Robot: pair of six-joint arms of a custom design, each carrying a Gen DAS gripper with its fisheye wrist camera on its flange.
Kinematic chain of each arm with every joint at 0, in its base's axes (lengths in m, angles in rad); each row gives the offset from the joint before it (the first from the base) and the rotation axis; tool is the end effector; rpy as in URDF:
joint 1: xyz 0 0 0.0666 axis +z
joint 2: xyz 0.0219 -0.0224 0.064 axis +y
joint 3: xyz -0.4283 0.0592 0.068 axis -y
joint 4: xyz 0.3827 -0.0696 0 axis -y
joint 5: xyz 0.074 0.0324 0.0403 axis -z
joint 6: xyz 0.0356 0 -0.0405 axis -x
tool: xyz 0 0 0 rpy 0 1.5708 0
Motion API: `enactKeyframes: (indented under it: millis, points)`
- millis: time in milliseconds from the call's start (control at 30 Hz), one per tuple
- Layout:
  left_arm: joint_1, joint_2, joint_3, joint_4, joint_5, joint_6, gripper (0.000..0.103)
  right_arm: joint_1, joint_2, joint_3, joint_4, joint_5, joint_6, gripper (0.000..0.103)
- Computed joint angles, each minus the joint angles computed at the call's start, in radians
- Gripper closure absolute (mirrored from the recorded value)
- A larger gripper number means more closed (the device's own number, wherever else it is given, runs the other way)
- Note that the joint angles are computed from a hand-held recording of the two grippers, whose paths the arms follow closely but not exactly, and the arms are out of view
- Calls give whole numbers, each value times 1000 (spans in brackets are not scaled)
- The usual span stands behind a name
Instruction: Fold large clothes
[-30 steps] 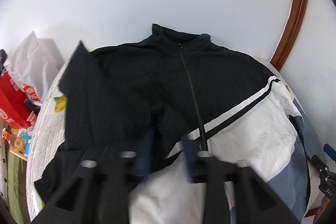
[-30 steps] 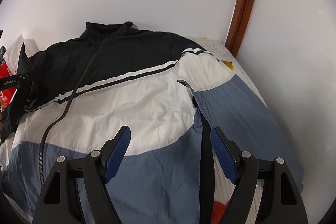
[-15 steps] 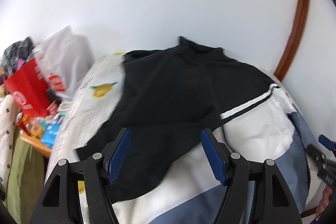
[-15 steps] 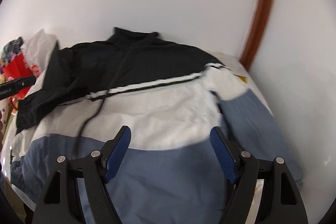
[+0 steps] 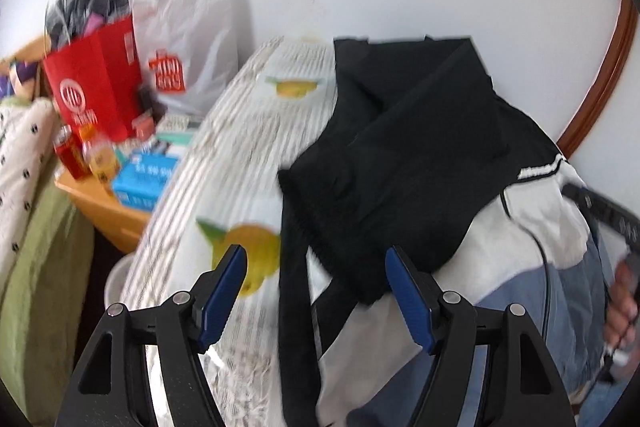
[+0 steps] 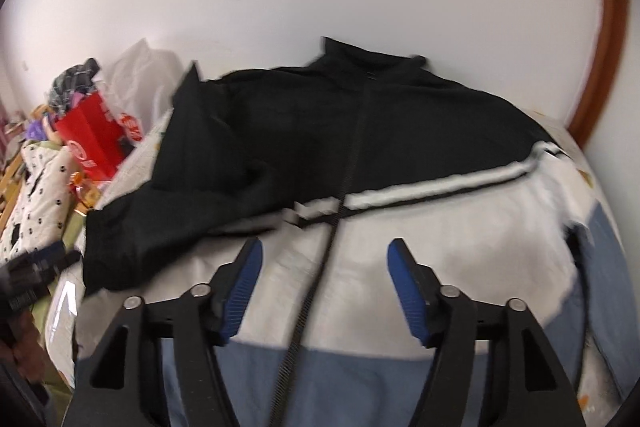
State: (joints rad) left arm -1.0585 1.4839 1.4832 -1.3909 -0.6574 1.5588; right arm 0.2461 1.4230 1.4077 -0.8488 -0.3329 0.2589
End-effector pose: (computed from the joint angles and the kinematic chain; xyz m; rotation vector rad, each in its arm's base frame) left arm 0.2408 -0.3845 0.4623 -0.6827 2.3672 0.0040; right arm 0.4613 0.1275 0.4764 -0.7453 2.2921 0.3985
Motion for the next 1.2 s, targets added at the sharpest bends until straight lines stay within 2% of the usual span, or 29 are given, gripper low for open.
enactKeyframes:
  millis: [200,333,433,500,533,600,700,767,833,900,967,1033,1067,1100,1167,1200]
  points:
    - [-28,-53,-123,166,43,-41,32,79,72,57,19,9,-33,35]
    - [-28,-56,-161,226,72,-75,32,121,138,114,19,-13,-24,35]
    - [-18,-48,-171,263,79,-126,32,140,193,163,13,-38,-54,38]
    - [-13,-25,-150,235,67,-147,32,154,236,205,-18,-65,-52,57]
    - [-6,-22,-149,233,69,-156,32,160,248,215,-19,-68,-43,64]
    - [3,-12,-138,225,68,-175,31,165,265,232,-13,-80,-11,93]
    - [11,6,-121,203,68,-205,31,132,283,260,16,-134,-86,96]
    - [13,8,-116,195,70,-205,31,104,309,298,2,-133,-151,96]
    - [16,8,-115,194,76,-198,31,91,331,318,5,-89,-183,96]
    - [20,-1,-123,208,84,-189,31,89,357,346,-20,1,-187,91]
    - [26,-8,-131,221,89,-192,31,92,370,363,-41,102,-171,90]
    - [24,-7,-126,200,82,-172,31,94,358,352,-35,162,-156,89]
    - [25,-9,-128,199,80,-168,31,97,336,331,-20,176,-138,83]
    - [23,-12,-129,197,78,-159,31,101,313,308,-2,177,-119,69]
    - [18,-16,-124,180,70,-146,31,116,255,252,39,173,-76,49]
    - [17,-15,-121,171,66,-141,31,121,225,219,65,154,-60,44]
